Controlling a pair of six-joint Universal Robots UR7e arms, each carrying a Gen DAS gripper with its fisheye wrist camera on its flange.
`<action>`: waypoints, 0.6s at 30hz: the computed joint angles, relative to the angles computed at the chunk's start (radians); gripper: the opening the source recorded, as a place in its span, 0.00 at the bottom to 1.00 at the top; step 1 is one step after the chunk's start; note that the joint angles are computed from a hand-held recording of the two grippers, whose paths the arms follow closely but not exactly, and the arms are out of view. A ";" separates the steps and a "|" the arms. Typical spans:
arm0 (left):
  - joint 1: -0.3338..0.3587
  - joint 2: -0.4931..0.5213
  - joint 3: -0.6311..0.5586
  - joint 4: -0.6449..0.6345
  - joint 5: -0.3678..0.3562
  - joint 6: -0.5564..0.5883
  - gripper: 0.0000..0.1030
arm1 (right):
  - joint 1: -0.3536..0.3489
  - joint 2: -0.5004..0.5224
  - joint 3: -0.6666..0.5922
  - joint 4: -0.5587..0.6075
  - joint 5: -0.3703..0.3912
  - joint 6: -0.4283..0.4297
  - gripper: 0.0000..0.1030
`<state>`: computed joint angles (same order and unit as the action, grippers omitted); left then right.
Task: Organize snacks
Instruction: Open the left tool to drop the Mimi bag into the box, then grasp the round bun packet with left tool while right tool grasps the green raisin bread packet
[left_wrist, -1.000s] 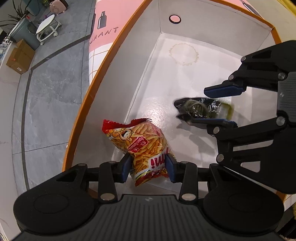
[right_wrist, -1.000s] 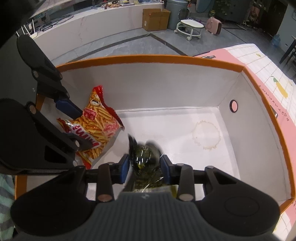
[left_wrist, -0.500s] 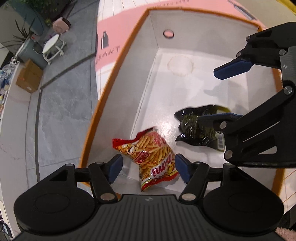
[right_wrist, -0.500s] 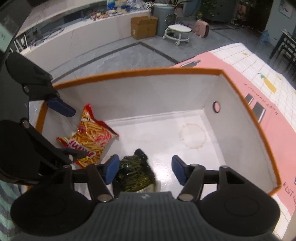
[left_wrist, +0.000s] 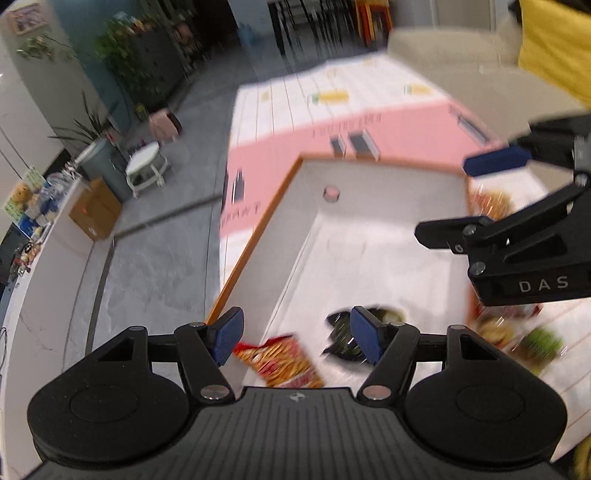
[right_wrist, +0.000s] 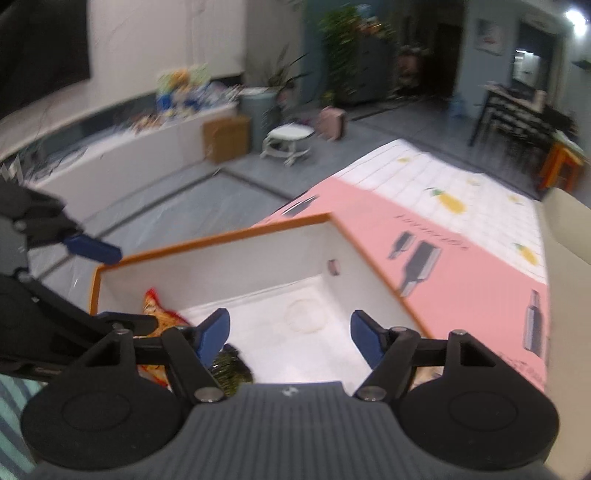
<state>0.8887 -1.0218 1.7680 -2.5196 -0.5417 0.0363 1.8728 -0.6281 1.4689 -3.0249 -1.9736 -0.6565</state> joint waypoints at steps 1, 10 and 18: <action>-0.012 -0.004 0.019 -0.052 -0.009 0.012 0.75 | -0.002 -0.019 0.029 -0.037 0.001 0.007 0.70; -0.088 0.006 0.126 -0.333 -0.111 -0.015 0.75 | -0.020 -0.160 0.271 -0.321 -0.068 0.071 0.72; -0.108 0.038 0.186 -0.439 -0.216 -0.071 0.75 | -0.047 -0.267 0.448 -0.466 -0.149 0.083 0.72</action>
